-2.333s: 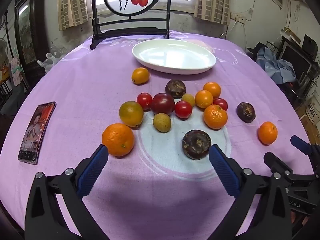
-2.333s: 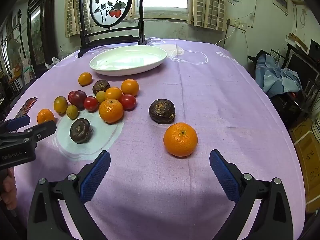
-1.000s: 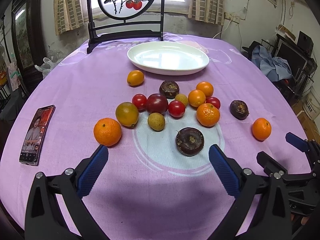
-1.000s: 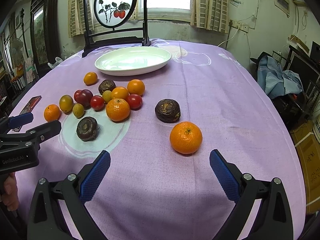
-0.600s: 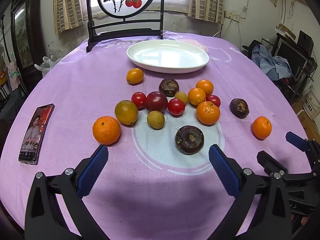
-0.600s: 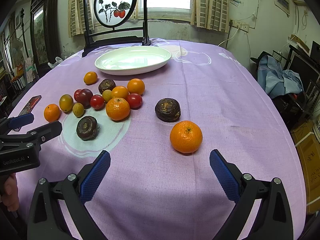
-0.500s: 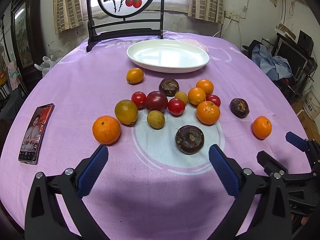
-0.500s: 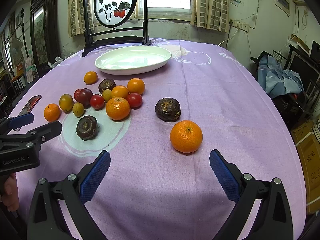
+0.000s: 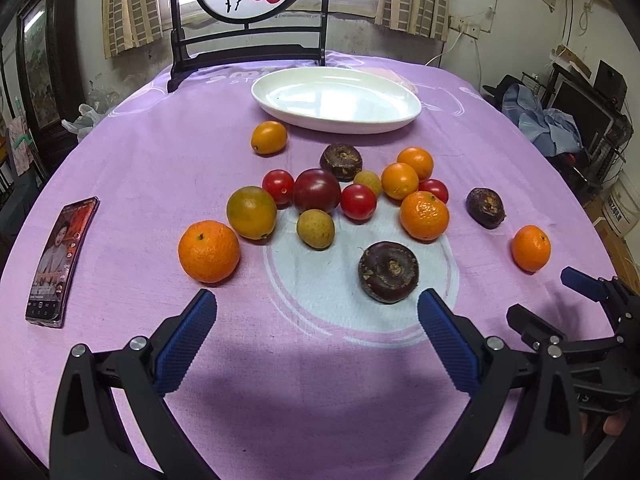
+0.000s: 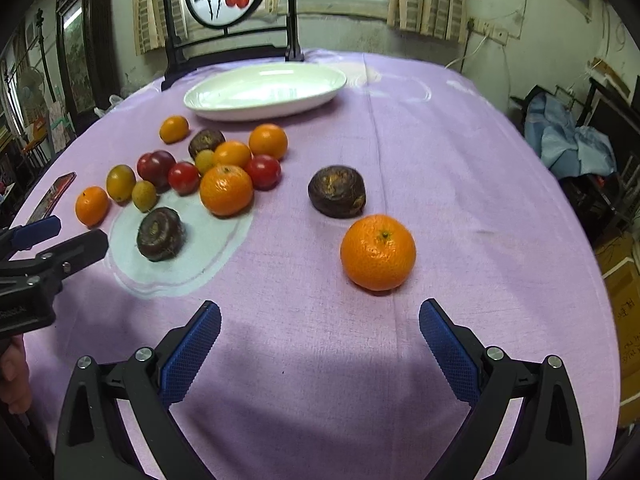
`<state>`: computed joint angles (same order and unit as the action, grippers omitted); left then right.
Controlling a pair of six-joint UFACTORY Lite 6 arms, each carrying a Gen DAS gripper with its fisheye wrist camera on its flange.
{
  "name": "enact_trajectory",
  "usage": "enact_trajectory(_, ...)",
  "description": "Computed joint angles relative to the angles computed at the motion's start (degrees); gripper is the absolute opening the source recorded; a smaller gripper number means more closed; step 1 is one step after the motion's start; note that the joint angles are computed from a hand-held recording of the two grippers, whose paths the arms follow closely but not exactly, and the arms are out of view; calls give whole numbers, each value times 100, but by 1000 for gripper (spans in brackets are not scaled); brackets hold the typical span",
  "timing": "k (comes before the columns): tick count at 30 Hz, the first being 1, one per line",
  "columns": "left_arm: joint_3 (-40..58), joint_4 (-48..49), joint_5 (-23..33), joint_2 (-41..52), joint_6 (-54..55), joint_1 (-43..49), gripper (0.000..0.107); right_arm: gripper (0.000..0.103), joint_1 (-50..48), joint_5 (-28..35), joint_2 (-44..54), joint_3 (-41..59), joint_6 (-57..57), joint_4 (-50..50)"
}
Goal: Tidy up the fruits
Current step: 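Grasp the mandarin orange with the right gripper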
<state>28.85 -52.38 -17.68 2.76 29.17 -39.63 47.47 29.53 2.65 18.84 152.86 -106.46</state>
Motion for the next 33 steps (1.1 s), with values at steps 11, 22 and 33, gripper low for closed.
enact_trajectory(11, 289, 1732, 267, 468, -1235, 654, 99, 89, -1249, -515, 580, 622, -359, -472)
enact_trajectory(22, 489, 1651, 329, 656, -1170, 613, 99, 84, -1492, -668, 772, 770, -291, -793)
enact_trajectory(33, 585, 957, 366, 739, -598, 383, 99, 45, -1399, -575, 260, 370, 288, -1367)
